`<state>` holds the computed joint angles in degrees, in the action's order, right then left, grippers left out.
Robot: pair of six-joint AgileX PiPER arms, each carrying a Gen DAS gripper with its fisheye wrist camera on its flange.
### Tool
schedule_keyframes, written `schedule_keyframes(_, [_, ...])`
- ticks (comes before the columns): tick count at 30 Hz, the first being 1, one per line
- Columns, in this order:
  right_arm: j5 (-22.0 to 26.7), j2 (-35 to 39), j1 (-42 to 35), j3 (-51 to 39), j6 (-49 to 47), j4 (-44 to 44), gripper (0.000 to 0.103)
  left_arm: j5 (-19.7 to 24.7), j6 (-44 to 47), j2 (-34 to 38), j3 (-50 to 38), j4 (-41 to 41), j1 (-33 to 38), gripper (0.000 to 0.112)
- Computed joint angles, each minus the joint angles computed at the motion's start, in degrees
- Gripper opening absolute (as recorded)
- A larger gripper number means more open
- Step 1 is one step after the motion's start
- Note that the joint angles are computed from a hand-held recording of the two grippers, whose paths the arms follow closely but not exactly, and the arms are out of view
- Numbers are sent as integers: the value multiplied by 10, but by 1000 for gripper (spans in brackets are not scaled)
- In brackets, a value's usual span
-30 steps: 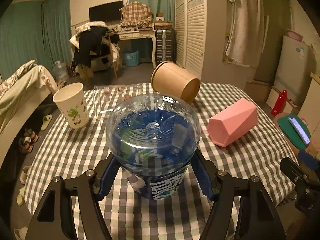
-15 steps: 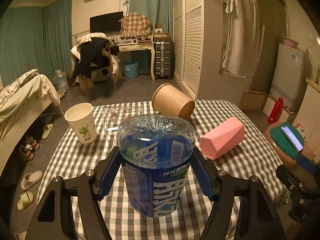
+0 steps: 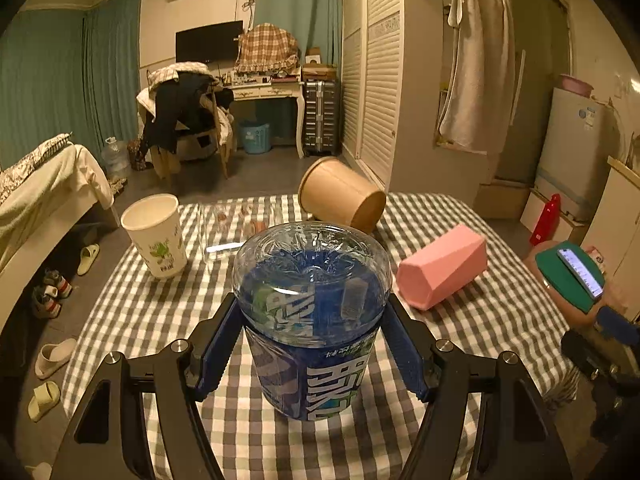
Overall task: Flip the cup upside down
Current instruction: 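Lower the upright bottle onto the tablecloth with the left gripper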
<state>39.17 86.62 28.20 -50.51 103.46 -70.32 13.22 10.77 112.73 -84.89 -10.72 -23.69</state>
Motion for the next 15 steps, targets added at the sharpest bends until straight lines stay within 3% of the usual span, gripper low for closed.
schedule_keyframes(6, [-19, 16, -19, -10, -11, 1, 92, -34, 2, -2, 37, -2, 0, 72])
schedule_keyframes(12, [-25, 32, -17, -18, -14, 5, 92, -55, 167, -6, 72, -167, 7, 72])
schedule_keyframes(15, [-25, 37, -14, -20, -17, 8, 92, -52, 186, -6, 70, -191, 7, 87])
